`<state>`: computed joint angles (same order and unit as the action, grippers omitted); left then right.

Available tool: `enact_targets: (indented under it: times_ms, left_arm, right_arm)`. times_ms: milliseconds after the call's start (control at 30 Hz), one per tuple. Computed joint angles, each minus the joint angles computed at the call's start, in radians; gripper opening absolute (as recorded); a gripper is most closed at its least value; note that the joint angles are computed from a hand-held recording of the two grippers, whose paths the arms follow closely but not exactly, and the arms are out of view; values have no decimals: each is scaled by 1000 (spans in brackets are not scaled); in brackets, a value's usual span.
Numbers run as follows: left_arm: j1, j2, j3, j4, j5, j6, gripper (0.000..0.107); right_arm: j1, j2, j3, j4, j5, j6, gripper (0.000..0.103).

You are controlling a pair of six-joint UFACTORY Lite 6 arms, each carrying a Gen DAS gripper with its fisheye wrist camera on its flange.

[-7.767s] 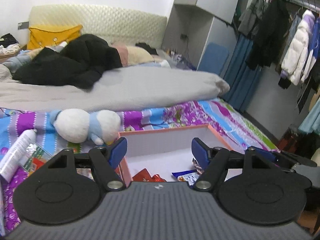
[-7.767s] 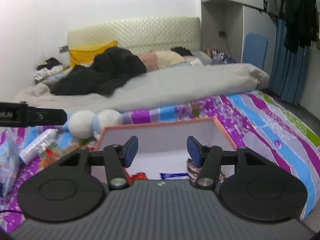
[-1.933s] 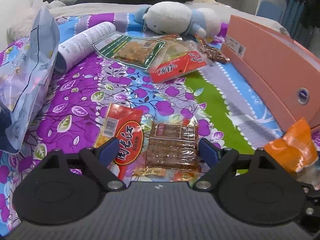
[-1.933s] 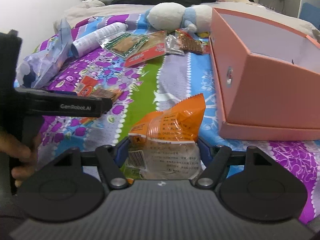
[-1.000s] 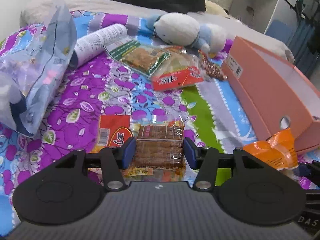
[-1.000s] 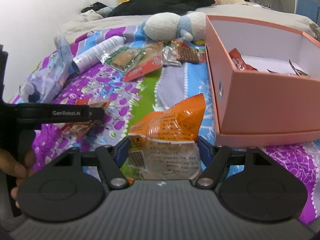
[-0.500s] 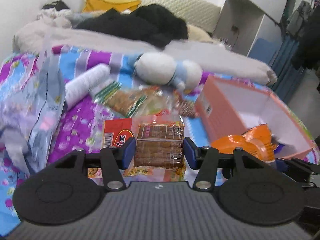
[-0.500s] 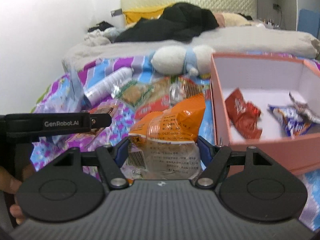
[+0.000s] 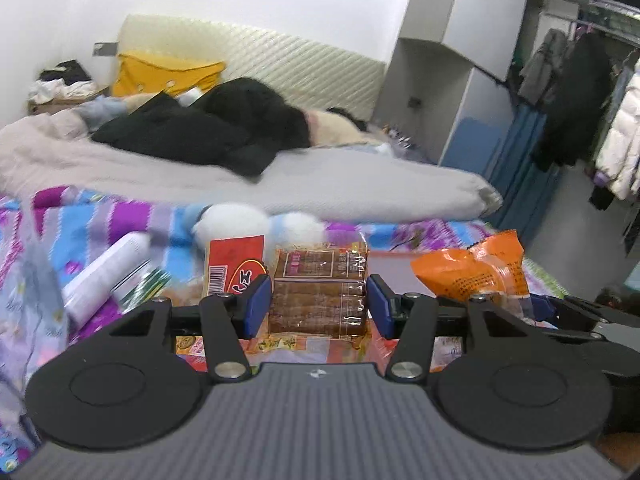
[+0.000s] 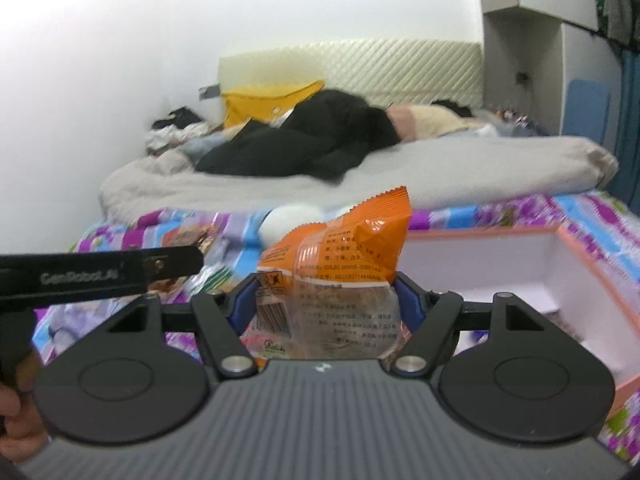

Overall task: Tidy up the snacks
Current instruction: 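Lift both packets and carry them over the pink box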

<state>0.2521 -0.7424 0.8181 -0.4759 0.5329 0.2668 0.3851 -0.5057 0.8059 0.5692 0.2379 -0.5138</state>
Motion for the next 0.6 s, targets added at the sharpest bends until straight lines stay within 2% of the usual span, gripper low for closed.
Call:
enact_targets:
  times_ms: [133,267,400,600]
  left_arm:
    - [-213,102,104,288,-89,-331,58]
    - [-370,219,185,505,-141,-577,58]
    - [-496,357,238,723,-186,-829,58]
    - [-588,561,301,871,-226,-1001,58]
  right_arm:
    - [-118,40,83,166,43,-226,72]
    - [-255,93,146,348,104,-438,72]
    - [-355,151,158,438,136,-577,72]
    - [-465,256,130,557,164,-741,72]
